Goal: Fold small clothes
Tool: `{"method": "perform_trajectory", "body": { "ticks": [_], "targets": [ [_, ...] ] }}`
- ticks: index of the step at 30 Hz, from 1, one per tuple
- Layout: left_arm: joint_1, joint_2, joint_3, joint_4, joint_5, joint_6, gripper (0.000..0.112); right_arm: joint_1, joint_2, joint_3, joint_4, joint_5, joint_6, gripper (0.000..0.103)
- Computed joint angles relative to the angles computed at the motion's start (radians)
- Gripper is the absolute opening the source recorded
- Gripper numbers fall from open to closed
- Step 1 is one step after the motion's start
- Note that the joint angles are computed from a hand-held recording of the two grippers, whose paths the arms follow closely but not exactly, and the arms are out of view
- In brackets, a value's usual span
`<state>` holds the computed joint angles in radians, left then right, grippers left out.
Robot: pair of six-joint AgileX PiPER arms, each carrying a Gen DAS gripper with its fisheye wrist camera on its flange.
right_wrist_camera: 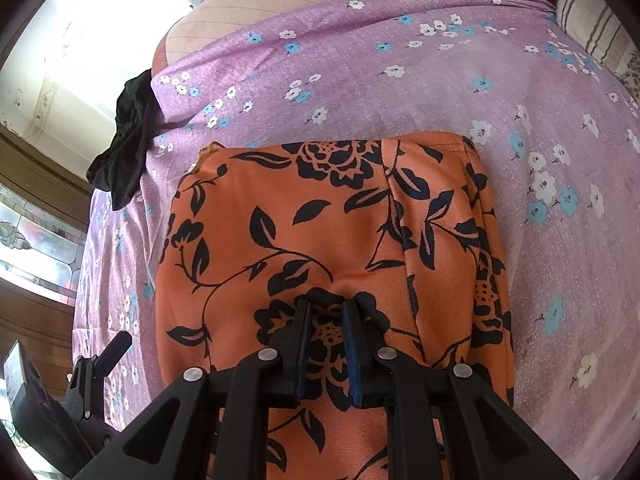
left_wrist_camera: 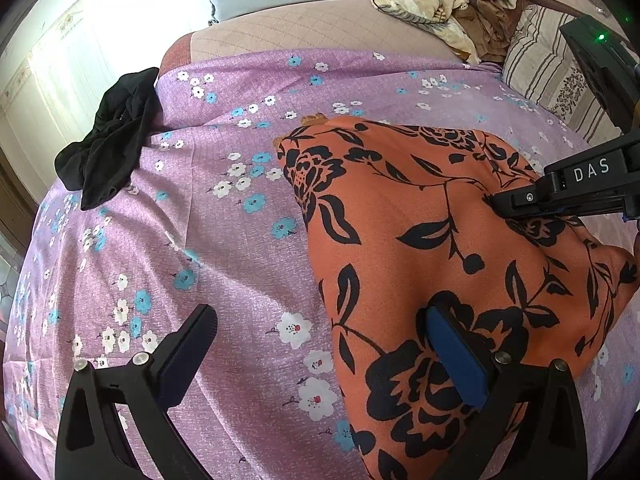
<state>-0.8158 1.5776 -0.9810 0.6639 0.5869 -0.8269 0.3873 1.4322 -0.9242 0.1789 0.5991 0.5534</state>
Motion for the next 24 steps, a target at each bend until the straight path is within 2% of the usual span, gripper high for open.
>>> {"method": "perform_trajectory", "body": {
  "ticks": [14,24],
  "targets": [
    [0.001,-0.001,0.005,0.000,-0.009,-0.006,0.103,0.017,-0.016,0.019,-0.024,-0.020,0.025,0.019],
    [0.000,0.006,-0.003,-0.009,-0.010,-0.003,0.103,-0.007,-0.040,0.060,0.062,-0.067,-0.066,0.019]
  ]
}}
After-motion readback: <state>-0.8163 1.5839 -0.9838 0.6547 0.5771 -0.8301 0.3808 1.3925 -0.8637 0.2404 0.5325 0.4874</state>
